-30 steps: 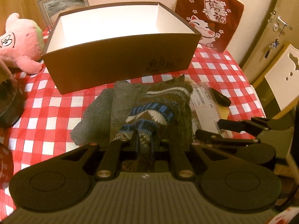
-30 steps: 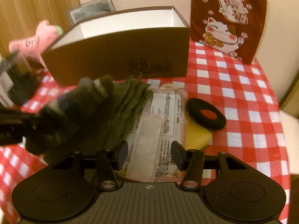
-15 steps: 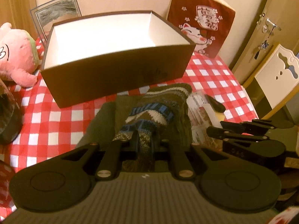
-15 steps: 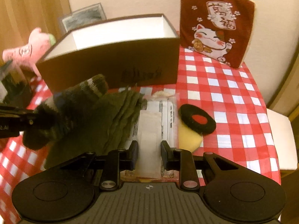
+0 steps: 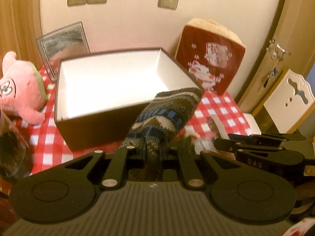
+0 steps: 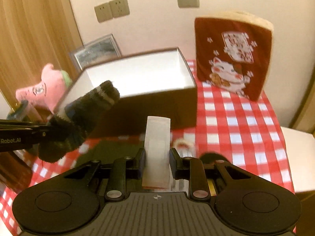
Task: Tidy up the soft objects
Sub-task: 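Carry the sock into the box and open the left tool while the right tool carries the card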
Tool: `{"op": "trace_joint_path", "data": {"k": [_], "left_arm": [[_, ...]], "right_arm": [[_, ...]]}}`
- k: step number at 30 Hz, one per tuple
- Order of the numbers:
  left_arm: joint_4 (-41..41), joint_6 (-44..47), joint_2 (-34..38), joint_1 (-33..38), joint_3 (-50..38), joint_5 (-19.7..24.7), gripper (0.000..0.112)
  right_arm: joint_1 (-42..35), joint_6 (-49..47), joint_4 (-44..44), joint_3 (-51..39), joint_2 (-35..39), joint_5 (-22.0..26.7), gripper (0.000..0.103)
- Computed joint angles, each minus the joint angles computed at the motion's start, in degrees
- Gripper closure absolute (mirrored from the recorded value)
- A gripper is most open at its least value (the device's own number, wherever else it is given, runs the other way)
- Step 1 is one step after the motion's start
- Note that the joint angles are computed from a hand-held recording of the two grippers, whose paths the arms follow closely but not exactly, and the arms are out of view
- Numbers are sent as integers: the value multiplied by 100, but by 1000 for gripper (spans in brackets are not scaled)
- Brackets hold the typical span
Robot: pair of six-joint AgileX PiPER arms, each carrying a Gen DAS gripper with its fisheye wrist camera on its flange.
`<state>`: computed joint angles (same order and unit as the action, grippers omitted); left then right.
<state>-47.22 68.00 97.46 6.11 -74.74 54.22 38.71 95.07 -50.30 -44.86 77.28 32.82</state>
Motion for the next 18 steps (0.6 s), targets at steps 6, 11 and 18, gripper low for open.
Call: {"op": "trace_joint_path", "data": {"k": [6,11,18], "left_arm": [[-77,-321,399,-188,-758,-137,102],[118,-845,975,-428,-1626,-375,102],[732,-1763,1937,-765,-3045,-471,101]], "right_arm": [[-638,-684,40,-546,278,-439,77],[-1248,-1486,339,-1213,775,-876,77],[-1892,-2793,1195,-2130,1589,-1256,77]]}}
